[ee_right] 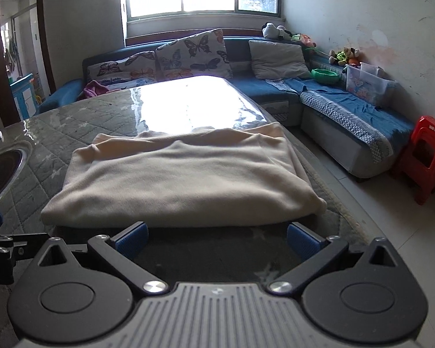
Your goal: Fold clothes
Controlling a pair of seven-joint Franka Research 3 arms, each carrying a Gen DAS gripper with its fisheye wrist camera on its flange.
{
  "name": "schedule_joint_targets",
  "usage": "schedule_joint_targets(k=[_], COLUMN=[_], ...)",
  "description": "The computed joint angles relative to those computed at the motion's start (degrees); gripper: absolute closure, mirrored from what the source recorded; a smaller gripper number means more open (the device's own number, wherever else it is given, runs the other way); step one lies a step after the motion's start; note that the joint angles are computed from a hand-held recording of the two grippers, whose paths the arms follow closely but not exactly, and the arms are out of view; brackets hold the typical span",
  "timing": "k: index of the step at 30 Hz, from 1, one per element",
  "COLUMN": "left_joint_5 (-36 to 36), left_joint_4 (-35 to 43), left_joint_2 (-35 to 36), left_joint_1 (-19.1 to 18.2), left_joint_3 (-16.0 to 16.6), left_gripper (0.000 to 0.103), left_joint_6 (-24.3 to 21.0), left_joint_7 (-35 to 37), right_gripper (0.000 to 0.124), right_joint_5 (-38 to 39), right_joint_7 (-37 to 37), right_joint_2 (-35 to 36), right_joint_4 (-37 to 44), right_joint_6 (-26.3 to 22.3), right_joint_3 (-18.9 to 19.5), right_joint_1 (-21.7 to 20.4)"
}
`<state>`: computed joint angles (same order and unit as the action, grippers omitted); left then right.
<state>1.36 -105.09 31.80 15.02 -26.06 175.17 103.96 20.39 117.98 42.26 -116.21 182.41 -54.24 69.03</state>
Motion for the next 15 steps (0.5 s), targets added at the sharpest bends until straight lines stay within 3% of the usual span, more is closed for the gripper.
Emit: schedule_joint_targets(k=[15], left_joint_5=[-0.82], left_joint_4=[-2.63], left_joint_2=[-1.15], left_joint_1=[2.21], left_joint_3=[-2.51], left_gripper=[0.0], left_joint_6=[0.33], left_joint_7=[1.85], right_gripper=[0.021], right_joint_5=[2.64], right_joint_7=[-0.44], right_joint_2=[-0.28], right_joint_4=[-2.09], right_joint_6=[0.82], right_joint_3=[-1.46], right_joint_1=[2.56])
